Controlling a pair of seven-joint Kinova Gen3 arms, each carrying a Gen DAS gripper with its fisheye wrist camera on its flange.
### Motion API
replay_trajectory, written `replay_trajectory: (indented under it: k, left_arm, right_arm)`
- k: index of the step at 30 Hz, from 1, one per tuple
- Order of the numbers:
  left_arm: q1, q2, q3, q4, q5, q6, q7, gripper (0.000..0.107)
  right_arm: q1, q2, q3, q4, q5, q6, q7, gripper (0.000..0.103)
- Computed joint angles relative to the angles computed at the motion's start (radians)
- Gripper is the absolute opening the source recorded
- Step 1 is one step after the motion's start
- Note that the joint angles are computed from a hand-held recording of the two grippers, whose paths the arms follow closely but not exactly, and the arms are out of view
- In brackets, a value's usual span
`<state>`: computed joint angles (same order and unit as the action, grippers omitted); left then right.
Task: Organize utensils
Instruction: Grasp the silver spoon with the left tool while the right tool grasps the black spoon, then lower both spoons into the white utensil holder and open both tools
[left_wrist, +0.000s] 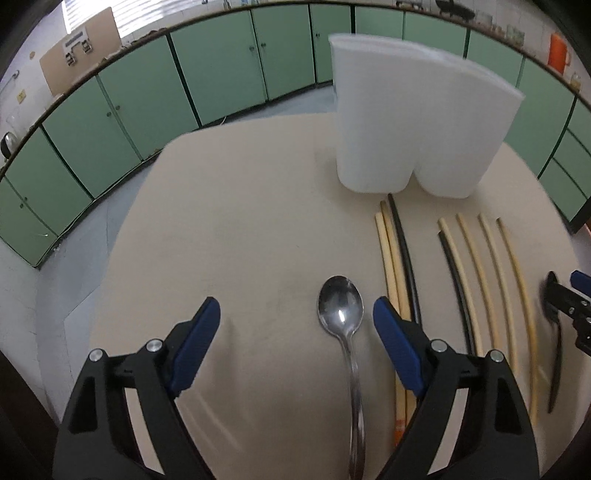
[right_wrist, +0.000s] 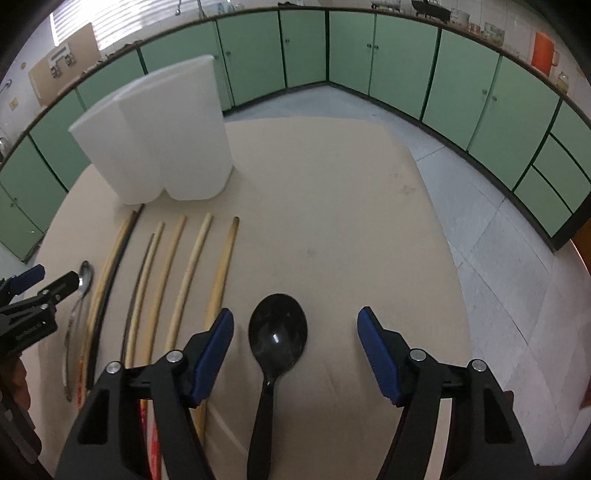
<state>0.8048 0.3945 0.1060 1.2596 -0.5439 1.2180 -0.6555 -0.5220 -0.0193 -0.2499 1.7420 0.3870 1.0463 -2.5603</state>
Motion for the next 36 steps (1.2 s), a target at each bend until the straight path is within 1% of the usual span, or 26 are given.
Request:
replay_trajectory:
  k: [5, 9, 11, 13, 15, 17, 18, 20, 21, 22, 24, 25, 26, 28, 31, 32, 33, 34, 35, 36]
  left_arm:
    - [-0.016, 0.02, -0.001, -0.008, 0.025, -0.004, -0.015, 0.081]
    - [-0.035, 0.001, 0.012, 0.02, 0.053, -0.043, -0.015, 0.079]
    - [-0.02, 0.014, 0.001, 0.006, 0.047, -0.036, -0.012, 0.079]
    - [-0.024, 0.008, -0.001, 0.011, 0.052, -0.042, -0.011, 0.079]
    - [-0.033, 0.009, 0.001, 0.014, 0.07, -0.063, -0.002, 0.074]
    - [-0.039, 0.006, 0.004, 0.012, 0.088, -0.075, -0.002, 0.065]
    - [-0.034, 0.006, 0.006, 0.009, 0.088, -0.074, -0.003, 0.063]
    - [-0.028, 0.013, 0.008, -0.003, 0.091, -0.077, -0.003, 0.055]
    - [-0.03, 0.021, 0.007, -0.016, 0.095, -0.075, -0.008, 0.054]
    - [-0.031, 0.026, 0.007, -0.028, 0.099, -0.072, -0.016, 0.05]
    - [-0.025, 0.031, 0.003, -0.036, 0.099, -0.074, -0.023, 0.039]
    - [-0.024, 0.031, 0.003, -0.037, 0.1, -0.079, -0.027, 0.028]
    - [-0.02, 0.034, 0.003, -0.043, 0.101, -0.078, -0.03, 0.027]
    - [-0.017, 0.035, 0.002, -0.05, 0.107, -0.079, -0.038, 0.027]
    - [-0.007, 0.008, 0.005, -0.005, 0.094, -0.121, -0.02, 0.026]
    - [-0.011, -0.005, 0.021, 0.02, 0.077, -0.14, -0.001, 0.026]
    - [-0.009, -0.024, 0.019, 0.052, 0.063, -0.173, 0.008, 0.026]
    - [0.01, -0.047, 0.007, 0.089, 0.036, -0.213, 0.033, 0.026]
    - [0.049, -0.058, -0.007, 0.112, -0.004, -0.235, 0.074, 0.026]
    - [0.095, -0.088, -0.04, 0.153, -0.045, -0.273, 0.114, 0.026]
  right_arm:
    - [0.004, 0.006, -0.001, 0.004, -0.008, 0.001, 0.005, 0.068]
    - [0.002, 0.015, -0.001, 0.0, -0.006, 0.004, 0.001, 0.068]
    - [-0.001, 0.028, 0.001, -0.011, 0.003, 0.011, 0.004, 0.068]
    - [-0.007, 0.034, 0.004, -0.015, 0.009, 0.013, 0.002, 0.068]
    - [-0.011, 0.039, 0.006, -0.018, 0.012, 0.016, 0.003, 0.068]
    - [-0.014, 0.043, 0.009, -0.025, 0.01, 0.023, 0.004, 0.066]
    - [-0.017, 0.047, 0.009, -0.032, 0.01, 0.029, 0.002, 0.066]
    - [-0.029, 0.055, 0.013, -0.048, 0.005, 0.043, -0.006, 0.066]
    - [-0.023, 0.059, 0.014, -0.056, -0.001, 0.048, 0.0, 0.066]
    - [-0.023, 0.065, 0.017, -0.066, -0.003, 0.054, 0.005, 0.065]
    - [-0.031, 0.076, 0.019, -0.077, 0.005, 0.064, 0.004, 0.062]
    - [-0.035, 0.078, 0.021, -0.079, 0.008, 0.059, 0.007, 0.055]
    - [-0.035, 0.076, 0.022, -0.074, 0.005, 0.049, 0.009, 0.046]
    - [-0.04, 0.074, 0.021, -0.074, 0.011, 0.043, 0.011, 0.035]
    - [-0.043, 0.054, 0.022, -0.04, 0.02, 0.009, -0.002, 0.035]
    - [-0.041, 0.033, 0.025, -0.01, 0.022, -0.022, -0.007, 0.035]
    - [-0.033, 0.007, 0.013, 0.022, 0.031, -0.063, -0.023, 0.035]
    - [-0.014, -0.023, -0.017, 0.053, 0.056, -0.103, -0.049, 0.035]
    - [0.013, -0.037, -0.062, 0.074, 0.097, -0.127, -0.084, 0.035]
    - [0.038, -0.056, -0.108, 0.091, 0.138, -0.137, -0.108, 0.035]
